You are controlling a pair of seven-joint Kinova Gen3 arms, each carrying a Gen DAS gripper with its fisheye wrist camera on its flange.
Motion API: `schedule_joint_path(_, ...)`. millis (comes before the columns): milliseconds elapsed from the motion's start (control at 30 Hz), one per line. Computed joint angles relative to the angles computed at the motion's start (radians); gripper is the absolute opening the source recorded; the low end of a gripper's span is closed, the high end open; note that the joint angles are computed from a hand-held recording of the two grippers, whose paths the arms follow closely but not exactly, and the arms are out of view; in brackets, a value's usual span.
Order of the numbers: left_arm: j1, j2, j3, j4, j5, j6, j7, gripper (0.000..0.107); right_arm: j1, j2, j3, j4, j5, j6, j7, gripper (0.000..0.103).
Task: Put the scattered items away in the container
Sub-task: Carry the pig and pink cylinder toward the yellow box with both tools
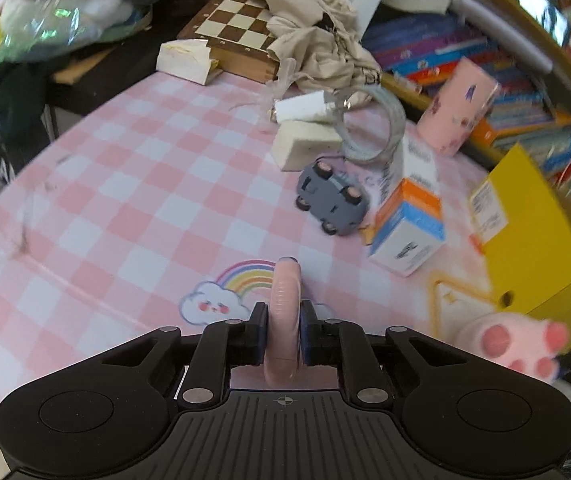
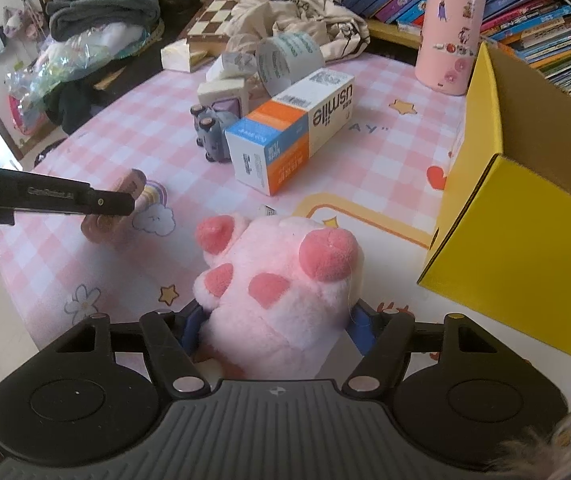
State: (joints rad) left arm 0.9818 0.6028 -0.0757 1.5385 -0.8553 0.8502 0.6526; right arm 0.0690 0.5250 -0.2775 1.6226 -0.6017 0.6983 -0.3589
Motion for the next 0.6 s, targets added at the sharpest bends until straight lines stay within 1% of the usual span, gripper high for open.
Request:
schedule_joint_path(67, 0.028, -0.016, -0.023, 0.025, -0.033, -0.029, 0.075, 0.014, 0.013, -0.005, -0.01, 0.007, -0.016, -0.002, 0.014, 0.067)
schedule_joint_path(133, 0.046, -0.03, -0.031, 0.043, -0.066, -0.044, 0.131, 0.014, 0.024, -0.013, -0.018, 0.017, -0.033, -0.004, 0.031, 0.067)
schedule_joint_path(333, 0.075, -0.064, -0.023, 0.088, -0.169, -0.065, 0.28, 0.014, 0.043, -0.045, -0.024, 0.063, -0.084, -0.017, 0.08, 0.067)
schedule_joint_path(500, 0.078, -0.083, 0.014, 0.108, -0.239, -0.045, 0.33, 0.014, 0.055, -0.081, -0.02, 0.111, -0.135, -0.032, 0.118, 0.067)
schedule_joint_path(600, 0.079, -0.094, 0.034, 0.126, -0.281, -0.039, 0.366, 0.014, 0.067, -0.101, -0.017, 0.138, -0.172, -0.022, 0.146, 0.067)
